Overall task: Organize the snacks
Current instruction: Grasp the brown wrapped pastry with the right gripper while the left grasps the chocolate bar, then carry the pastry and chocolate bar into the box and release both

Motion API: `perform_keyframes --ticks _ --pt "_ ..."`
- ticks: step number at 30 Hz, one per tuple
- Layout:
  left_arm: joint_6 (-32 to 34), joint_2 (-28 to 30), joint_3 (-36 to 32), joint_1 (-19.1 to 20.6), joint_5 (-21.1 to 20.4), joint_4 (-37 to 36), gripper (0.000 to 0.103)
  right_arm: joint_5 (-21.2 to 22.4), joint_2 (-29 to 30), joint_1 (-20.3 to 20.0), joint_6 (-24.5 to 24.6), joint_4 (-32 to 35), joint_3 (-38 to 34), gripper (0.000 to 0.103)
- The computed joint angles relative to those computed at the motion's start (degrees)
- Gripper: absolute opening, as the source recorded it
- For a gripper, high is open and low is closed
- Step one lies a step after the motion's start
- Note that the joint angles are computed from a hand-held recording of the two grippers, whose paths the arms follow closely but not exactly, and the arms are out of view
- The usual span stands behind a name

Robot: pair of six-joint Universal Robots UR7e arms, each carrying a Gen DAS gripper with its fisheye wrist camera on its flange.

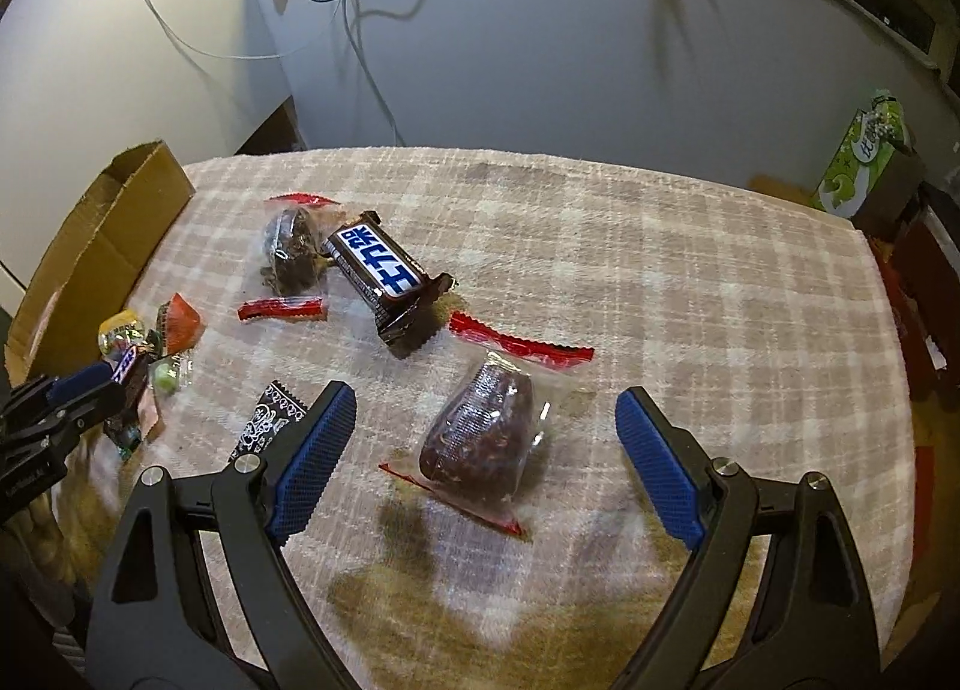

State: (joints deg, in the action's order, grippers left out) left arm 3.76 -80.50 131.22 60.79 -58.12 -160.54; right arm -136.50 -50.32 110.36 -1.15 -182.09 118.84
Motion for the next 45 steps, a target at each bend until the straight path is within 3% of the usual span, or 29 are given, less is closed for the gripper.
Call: perform_keyframes --ticks 10,14,15,30,45 --pt "1.0 1.4 -0.1 0.2 0.9 -0.8 0.027 -0.3 0.8 -0.8 0.5 2.3 -0.8 0.066" --pt "1.2 1.5 0.1 0.0 1.0 -1.7 0.027 0.1 0.2 -1.1 1.5 3.8 -0.6 0.041" --pt "1.2 1.5 0.2 -0.1 1.0 -1.9 0.027 0.4 -0.2 -1.2 1.7 4.1 -0.4 0.039" --pt "0.8 -4.3 1.7 -1.7 -0.3 -2.3 0.027 0.7 -2.9 1.7 2.1 2.8 1.4 0.038" --pt "2.9 -11.8 1.3 0.2 1.0 -2.8 0.027 4.3 2.8 8.3 -0.8 5.5 -7.3 0.038"
